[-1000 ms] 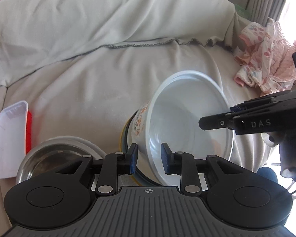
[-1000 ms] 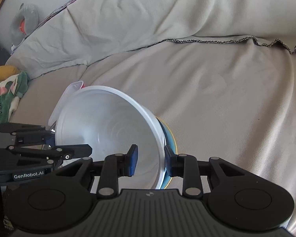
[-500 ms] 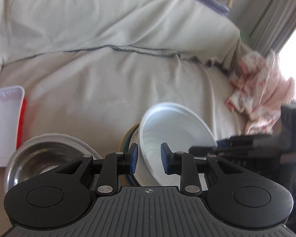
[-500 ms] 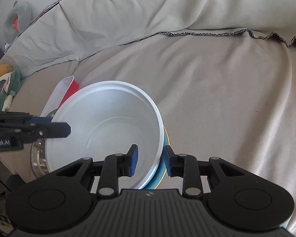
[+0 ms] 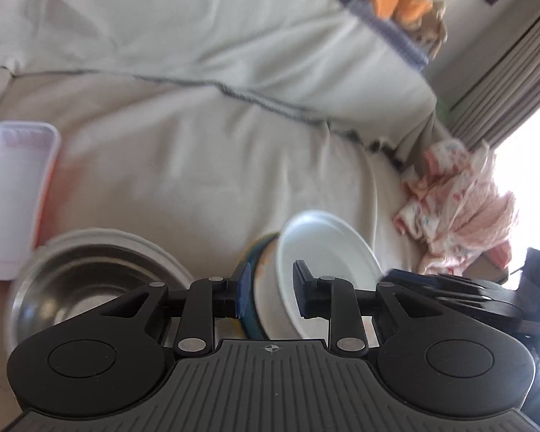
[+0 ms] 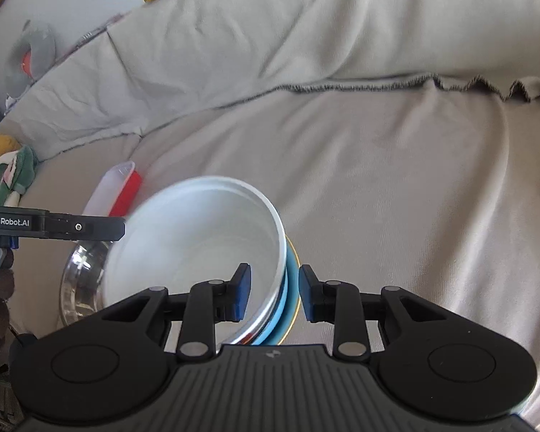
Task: Organize plates and bowls
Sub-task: 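Lift the right gripper and move it over the steel bowl stack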
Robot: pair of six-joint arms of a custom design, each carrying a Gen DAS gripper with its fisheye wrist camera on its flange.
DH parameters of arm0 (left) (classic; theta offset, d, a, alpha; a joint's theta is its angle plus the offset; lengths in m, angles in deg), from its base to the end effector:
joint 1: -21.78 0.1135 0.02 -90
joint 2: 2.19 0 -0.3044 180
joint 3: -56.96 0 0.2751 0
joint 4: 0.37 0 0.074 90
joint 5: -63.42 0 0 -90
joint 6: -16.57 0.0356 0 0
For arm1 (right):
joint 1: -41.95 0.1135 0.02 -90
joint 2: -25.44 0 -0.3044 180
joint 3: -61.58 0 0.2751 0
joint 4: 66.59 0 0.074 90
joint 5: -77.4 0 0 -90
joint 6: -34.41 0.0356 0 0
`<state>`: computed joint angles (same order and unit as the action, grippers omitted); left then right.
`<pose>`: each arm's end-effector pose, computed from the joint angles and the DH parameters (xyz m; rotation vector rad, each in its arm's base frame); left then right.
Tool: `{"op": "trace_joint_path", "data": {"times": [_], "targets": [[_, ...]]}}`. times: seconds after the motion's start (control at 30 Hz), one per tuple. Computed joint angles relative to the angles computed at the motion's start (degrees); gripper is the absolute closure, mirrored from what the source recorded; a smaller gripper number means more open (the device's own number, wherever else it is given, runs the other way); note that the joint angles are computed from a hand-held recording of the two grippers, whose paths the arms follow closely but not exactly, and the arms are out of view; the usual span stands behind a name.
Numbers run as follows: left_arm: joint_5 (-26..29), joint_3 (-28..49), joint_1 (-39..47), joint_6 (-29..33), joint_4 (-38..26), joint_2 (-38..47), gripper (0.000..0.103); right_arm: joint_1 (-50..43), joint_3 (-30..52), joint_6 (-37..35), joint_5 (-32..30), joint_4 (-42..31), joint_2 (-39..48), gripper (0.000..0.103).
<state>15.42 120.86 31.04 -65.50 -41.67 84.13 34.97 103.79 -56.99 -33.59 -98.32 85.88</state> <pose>0.2992 0.0246 0.2223 0.1919 2.4624 -0.8479 0.2002 -0.0117 0.2101 -0.0449 2.4001 0.3787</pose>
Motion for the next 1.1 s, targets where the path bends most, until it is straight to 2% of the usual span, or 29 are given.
{"op": "trace_joint_path", "data": {"times": [0.07, 0.13, 0.2, 0.3, 0.37, 0.47, 0.5, 0.53, 0.6, 0.67, 0.87, 0.9, 0.97, 1.1], "targets": [[-0.21, -0.41, 5.19, 2.67, -0.77, -2.11, 0.075, -0.50, -0.65, 2.62, -3.26, -1.99, -7.66, 0.070], [-1.71, -1.67, 10.24, 5.00, -0.20, -3.72, 0.075, -0.34, -0.99, 7.65, -8.95, -3.61, -11.60, 0.053], [-4.68, -3.53, 14.49, 6.66, 1.26, -4.29, 0.075, 4.82, -1.57, 12.54, -10.62, -3.87, -11.76, 0.052], [-6.08, -3.70, 20.30, 8.88, 0.38, 0.10, 0.075, 20.19, -4.28, 23.21, -2.54, 2.86, -7.32, 0.052], [-5.13, -3.41, 23.11, 9.78, 0.49, 3.95, 0.075, 29.05, -5.66, 32.94, 2.22, 10.52, 1.79, 0.052], [-7.31, -5.30, 23.61, 8.84, 5.63, 6.04, 0.074, 38.87, -5.34, 42.58, 9.05, 19.82, 14.23, 0.052], [-8.70, -6.10, 23.53, 8.65, 7.87, 6.36, 0.069, 41.74, -4.53, 44.50, 12.78, 20.91, 16.86, 0.052], [-8.82, -6.58, 23.70, 8.60, 9.47, 6.90, 0.060, 44.12, -3.49, 45.63, 16.49, 21.13, 18.82, 0.052], [-8.95, -6.55, 23.93, 8.57, 10.74, 8.22, 0.050, 48.96, -1.09, 46.23, 24.31, 20.22, 22.40, 0.052], [-7.16, -5.63, 24.25, 9.08, 9.63, 10.53, 0.053, 51.08, 1.21, 45.77, 28.37, 18.76, 25.51, 0.052], [-2.28, -0.92, 24.29, 7.95, 5.67, 19.32, 0.055, 49.33, 4.06, 45.52, 28.70, 20.88, 33.28, 0.050], [-1.00, -0.61, 24.59, 8.06, 5.39, 19.80, 0.057, 48.89, 4.50, 45.52, 28.13, 21.48, 34.39, 0.051], [1.56, 0.34, 25.27, 8.11, 4.07, 20.32, 0.069, 48.65, 6.57, 45.94, 27.98, 19.97, 36.14, 0.050], [0.08, 1.60, 25.68, 6.99, 4.10, 19.87, 0.068, 48.20, 7.69, 43.59, 26.85, 21.95, 37.89, 0.050]]}}
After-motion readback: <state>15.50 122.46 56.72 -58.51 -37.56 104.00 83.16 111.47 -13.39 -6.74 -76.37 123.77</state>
